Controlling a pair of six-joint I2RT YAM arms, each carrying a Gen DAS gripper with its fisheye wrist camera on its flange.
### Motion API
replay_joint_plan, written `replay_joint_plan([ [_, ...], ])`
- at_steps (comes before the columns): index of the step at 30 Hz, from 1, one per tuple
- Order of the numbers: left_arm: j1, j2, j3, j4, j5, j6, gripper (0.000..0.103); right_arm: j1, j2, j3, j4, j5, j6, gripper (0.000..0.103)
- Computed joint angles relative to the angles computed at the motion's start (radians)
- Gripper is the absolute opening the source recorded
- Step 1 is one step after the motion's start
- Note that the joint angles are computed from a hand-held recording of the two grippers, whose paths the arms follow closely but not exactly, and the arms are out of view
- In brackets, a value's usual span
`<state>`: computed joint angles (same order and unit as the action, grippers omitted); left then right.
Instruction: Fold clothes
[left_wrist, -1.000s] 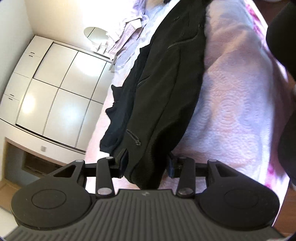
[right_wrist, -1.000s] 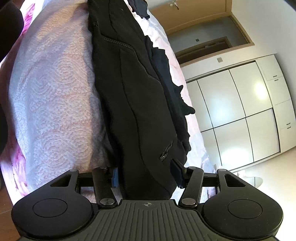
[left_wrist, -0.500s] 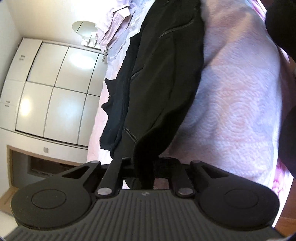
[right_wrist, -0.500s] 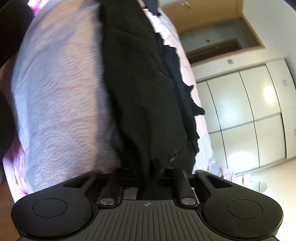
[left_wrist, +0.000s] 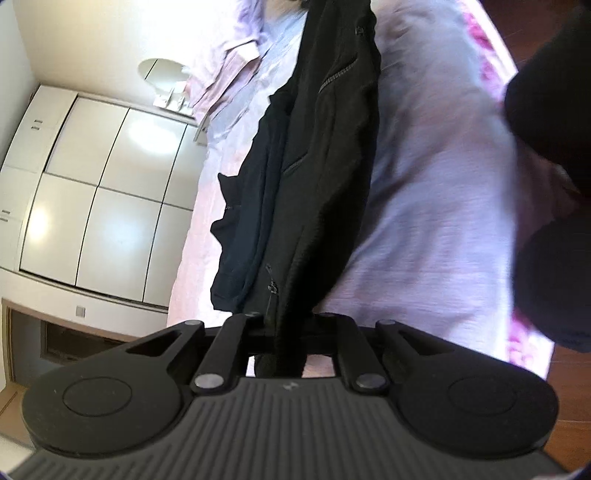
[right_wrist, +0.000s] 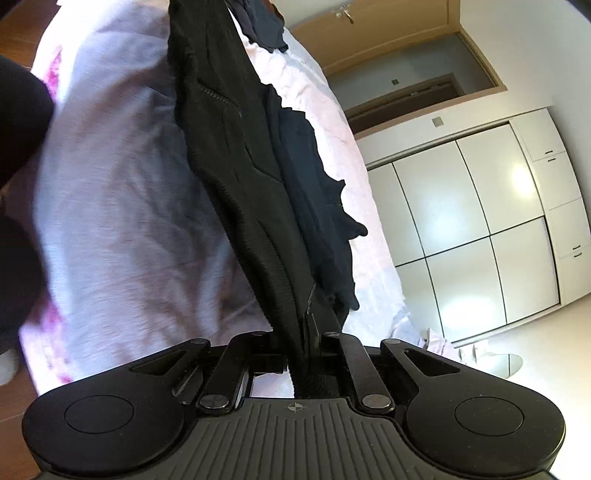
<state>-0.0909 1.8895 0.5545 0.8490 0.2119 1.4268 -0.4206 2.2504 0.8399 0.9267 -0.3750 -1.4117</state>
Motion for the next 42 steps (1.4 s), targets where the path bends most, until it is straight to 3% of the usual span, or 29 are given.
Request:
replay_joint_plan([
  [6, 0.066, -0.284, -0.250, -0.071, 0.086, 0.010, 0.006, -0.088, -0.202, -0.293, 0.029, -0.072, -0.029, 0.005],
  [10, 0.126, -0.516, -0.385, -0.197, 0.144, 0.017, 0.006, -0.162, -0.363, -0.466, 0.006, -0.134, -0.056, 0.005],
  [16, 0.226, -0.914, -0.518, -0.532, 0.221, 0.070, 0.006, -0.279, -0.566, -0.601, -0.141, -0.229, -0.152, 0.005],
  [19, 0.279, -1.123, -0.535, -0.762, 0.259, 0.104, 0.006, -0.339, -0.654, -0.635, -0.246, -0.271, -0.212, 0.005],
  [24, 0.357, -1.255, -0.472, -0.993, 0.333, 0.141, 0.006, -0.393, -0.753, -0.636, -0.419, -0.307, -0.298, 0.005],
  [28, 0.297, -1.121, -0.336, -0.936, 0.315, 0.051, 0.007, -0.345, -0.822, -0.559, -0.500, -0.299, -0.279, 0.005],
  [32, 0.213, -0.846, -0.079, -0.874, 0.269, -0.056, 0.007, -0.222, -0.839, -0.310, -0.694, -0.229, -0.138, 0.005],
  [37, 0.123, -0.434, 0.338, -0.892, 0.205, -0.182, 0.007, -0.056, -0.587, 0.195, -0.983, -0.098, 0.004, 0.005],
  [42, 0.080, -0.027, 0.815, -1.022, 0.156, -0.261, 0.007, 0.058, -0.221, 0.747, -1.220, -0.005, 0.118, 0.005],
])
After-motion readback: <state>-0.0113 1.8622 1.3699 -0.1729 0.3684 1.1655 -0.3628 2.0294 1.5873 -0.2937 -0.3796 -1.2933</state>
